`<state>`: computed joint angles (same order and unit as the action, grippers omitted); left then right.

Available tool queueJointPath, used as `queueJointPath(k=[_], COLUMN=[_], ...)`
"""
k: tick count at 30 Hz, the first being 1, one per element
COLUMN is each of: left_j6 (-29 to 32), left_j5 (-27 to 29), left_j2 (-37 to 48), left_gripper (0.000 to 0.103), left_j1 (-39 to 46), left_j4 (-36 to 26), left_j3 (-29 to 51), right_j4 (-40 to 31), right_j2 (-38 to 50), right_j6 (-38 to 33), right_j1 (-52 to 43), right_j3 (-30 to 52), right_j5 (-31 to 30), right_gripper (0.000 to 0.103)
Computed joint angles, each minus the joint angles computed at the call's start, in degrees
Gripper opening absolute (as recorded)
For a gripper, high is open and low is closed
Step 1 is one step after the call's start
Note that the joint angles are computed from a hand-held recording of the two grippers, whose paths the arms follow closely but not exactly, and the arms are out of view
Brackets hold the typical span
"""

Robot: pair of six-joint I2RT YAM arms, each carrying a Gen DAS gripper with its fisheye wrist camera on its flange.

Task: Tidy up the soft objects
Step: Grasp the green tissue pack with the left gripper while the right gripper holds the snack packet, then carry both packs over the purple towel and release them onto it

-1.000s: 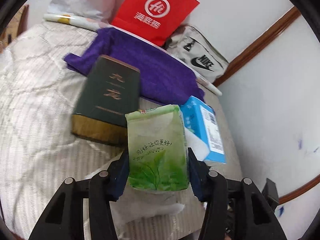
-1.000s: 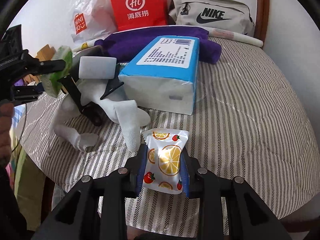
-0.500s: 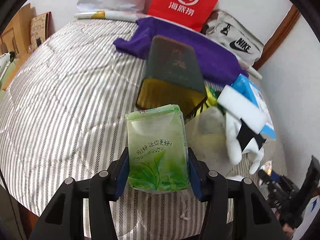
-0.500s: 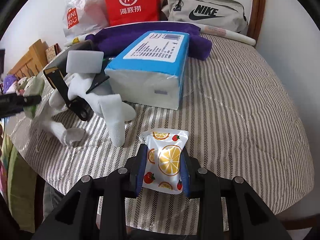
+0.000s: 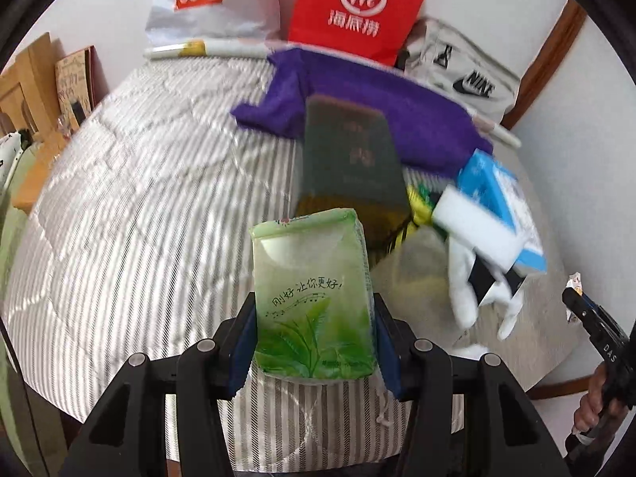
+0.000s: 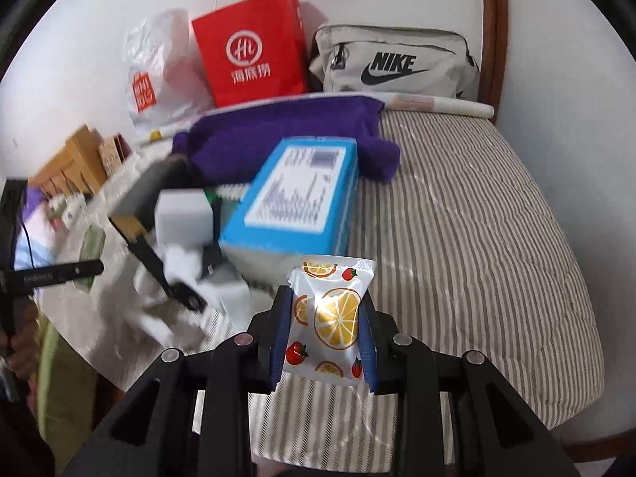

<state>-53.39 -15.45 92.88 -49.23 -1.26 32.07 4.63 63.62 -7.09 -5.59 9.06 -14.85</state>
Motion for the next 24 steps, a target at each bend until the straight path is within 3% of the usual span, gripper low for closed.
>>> queueJointPath(k=[11,24], left_j6=[7.0,16.3], left_j5=[0.5,5.0], left_j2=[-2.4,12.4], left_gripper=[0.05,0.05], left_j1=[6.3,16.2], left_j4=[-6.3,-8.3], left_j3=[7.7,27.1], right_j4=[-1.7,-0.9], right_j2=[7.9,28.4], right_j6=[3.3,3.3], right_j1=[5.4,7.2], right_j3=[13.7,34.3], right_j5=[2.9,2.6], right_gripper=[0.031,0.032])
